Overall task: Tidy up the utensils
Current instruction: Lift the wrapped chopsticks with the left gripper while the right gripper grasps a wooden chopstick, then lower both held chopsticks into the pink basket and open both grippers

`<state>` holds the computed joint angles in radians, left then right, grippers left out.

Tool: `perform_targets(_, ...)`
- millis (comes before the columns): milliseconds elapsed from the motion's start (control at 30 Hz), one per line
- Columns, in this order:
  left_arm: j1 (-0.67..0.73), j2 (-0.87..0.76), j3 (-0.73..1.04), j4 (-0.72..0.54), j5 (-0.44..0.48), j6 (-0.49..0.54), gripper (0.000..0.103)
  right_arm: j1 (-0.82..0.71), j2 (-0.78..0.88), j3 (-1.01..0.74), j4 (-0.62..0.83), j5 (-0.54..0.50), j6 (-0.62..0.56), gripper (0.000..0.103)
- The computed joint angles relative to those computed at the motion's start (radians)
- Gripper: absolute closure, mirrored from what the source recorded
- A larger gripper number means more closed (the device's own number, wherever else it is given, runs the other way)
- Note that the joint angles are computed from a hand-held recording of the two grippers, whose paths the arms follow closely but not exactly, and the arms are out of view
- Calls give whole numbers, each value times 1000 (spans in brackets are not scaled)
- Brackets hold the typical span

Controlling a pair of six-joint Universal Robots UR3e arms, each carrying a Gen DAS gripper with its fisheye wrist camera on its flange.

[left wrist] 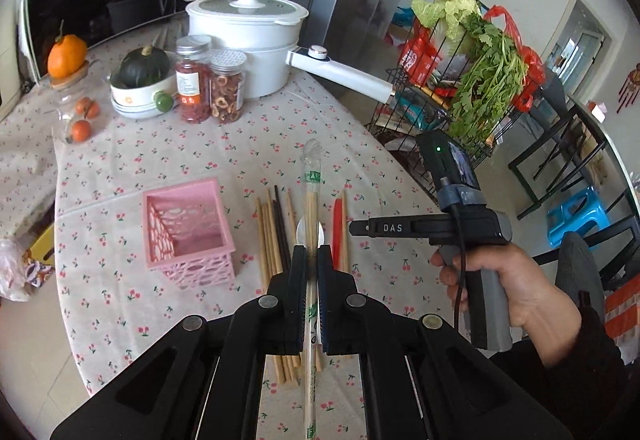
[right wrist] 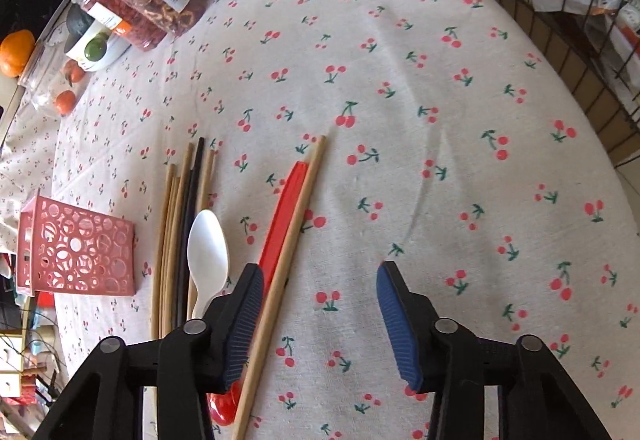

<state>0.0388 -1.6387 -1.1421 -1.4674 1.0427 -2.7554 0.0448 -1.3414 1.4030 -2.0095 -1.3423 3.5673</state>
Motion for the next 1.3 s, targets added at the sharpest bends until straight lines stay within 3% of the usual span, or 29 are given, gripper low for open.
perform_targets(133,81,69,-125,22,-46,18,99,42,81,-79,14,-21,17,68)
perform_targets(267,136,92,-148,-9,-76,56,99,92,167,-192,85,-105,25,83)
perform_targets(633,216,135,-182,-41,-109,90,99,134,325,-453,234,-217,80,99)
perform_targets(933,293,214,-250,87,-174,42,99,45,112,-172,-1,-95,84,99)
perform_targets(1167,366,301,-354,338,-277,-74,99,82,-99,-27,-234,-75,68,99)
perform_targets(1300,376,307,-410,583,-285,-193,98,116,-157,10,-343,-102,69,99)
